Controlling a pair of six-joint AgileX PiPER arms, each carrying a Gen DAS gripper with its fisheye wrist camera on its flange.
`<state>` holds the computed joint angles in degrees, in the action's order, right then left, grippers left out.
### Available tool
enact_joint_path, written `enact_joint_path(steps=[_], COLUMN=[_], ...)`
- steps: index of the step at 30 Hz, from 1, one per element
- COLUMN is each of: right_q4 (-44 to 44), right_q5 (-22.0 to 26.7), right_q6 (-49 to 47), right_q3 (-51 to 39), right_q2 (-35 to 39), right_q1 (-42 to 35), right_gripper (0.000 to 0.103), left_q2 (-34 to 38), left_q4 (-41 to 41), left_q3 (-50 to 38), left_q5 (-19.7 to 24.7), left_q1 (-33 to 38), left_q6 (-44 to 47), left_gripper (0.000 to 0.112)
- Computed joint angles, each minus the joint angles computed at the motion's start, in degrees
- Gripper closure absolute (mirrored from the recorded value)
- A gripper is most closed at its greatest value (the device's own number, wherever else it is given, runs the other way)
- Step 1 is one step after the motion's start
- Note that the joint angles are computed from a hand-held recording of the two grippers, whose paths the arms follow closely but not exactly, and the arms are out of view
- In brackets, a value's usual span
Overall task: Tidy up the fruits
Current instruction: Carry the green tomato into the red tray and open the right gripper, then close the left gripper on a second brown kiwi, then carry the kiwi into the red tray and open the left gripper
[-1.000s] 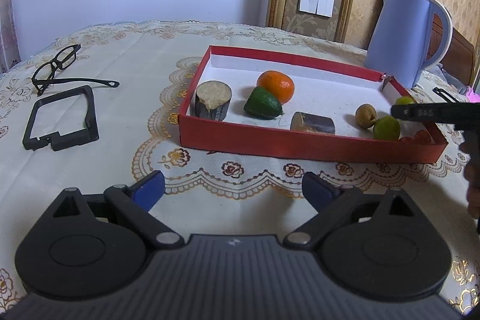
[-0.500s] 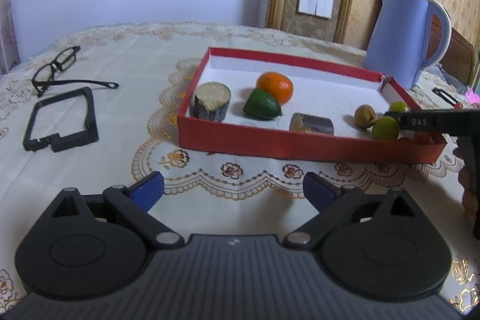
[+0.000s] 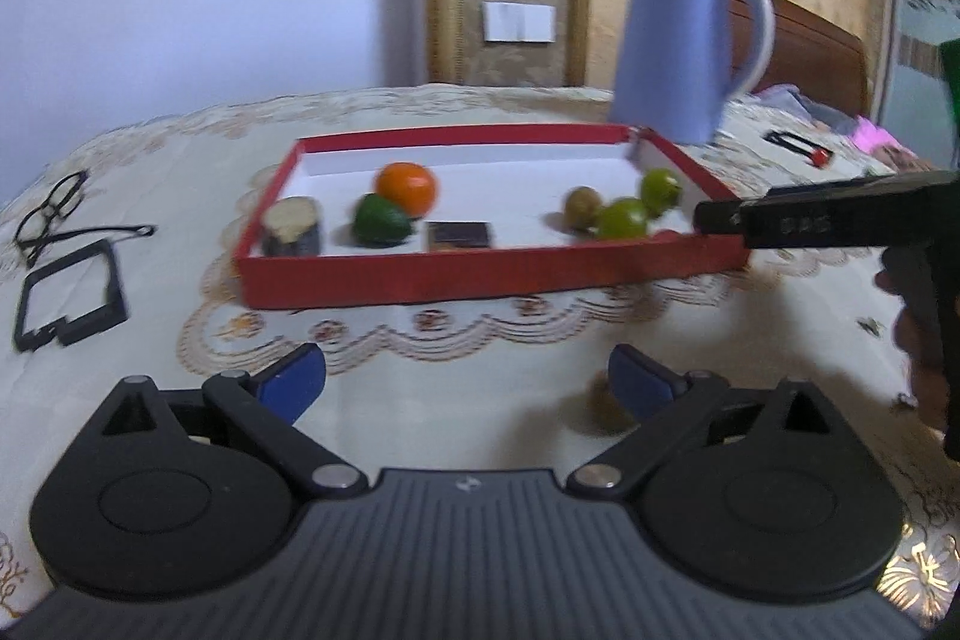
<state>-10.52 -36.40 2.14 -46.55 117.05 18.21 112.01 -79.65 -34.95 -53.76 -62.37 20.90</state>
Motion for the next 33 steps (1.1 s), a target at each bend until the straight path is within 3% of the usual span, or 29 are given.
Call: enact_joint_path(steps=[3, 6, 8, 10, 12, 14, 18, 20, 28, 33], right_q4=[-2.3, -4.4, -1.9, -6.2, -7.6, -7.0, -7.6, -8.4, -8.8, -7.5], right_q5=[-4.4, -4.9, -3.9, -2.5, -3.1, -1.3, 0.1, 0.5, 0.7, 1.0], right_q6=[2.5, 1.8, -0.6, 3.8, 6.2, 6.1, 6.2, 6.7, 6.9, 5.6], right_q3=[6.1, 8.7, 8.6, 7.6, 7.2, 6.3, 5.7, 5.5, 5.4, 5.4], right_q2=[-2.8, -2.9, -1.7, -1.2, -0.9, -0.7, -0.5, -0.5, -0.5, -0.5], right_q1=[-3.2, -5.6, -5.7, -7.5, -8.4, -8.0, -7.8, -7.8, -7.8, -7.3], right_gripper=[0.029, 0.029, 0.029, 0.029, 0.029, 0.029, 0.026, 0.024, 0.023, 0.023], left_q2=[1.1, 2.7, 3.9, 4.6, 4.2, 3.1, 3.7, 3.7, 4.0, 0.9], left_q4=[0.0, 0.1, -1.3, -1.6, -0.9, 2.5, 3.4, 4.2, -0.3, -1.1], left_q3=[-2.6, -5.7, -8.3, -10.3, -10.4, -9.0, -8.1, -7.7, -8.5, -11.6], left_q5=[1.0, 2.5, 4.4, 7.2, 8.0, 9.8, 8.1, 7.8, 3.0, 2.4], left_q1=[0.3, 1.5, 2.7, 4.5, 5.0, 5.4, 3.3, 2.5, -0.3, 3.5], left_q6=[4.0, 8.0, 11.7, 14.4, 14.1, 11.3, 8.8, 7.3, 8.8, 17.2], left_gripper=[0.012, 0.013, 0.031, 0.041, 0.047, 0.065, 0.076, 0.088, 0.089, 0.089])
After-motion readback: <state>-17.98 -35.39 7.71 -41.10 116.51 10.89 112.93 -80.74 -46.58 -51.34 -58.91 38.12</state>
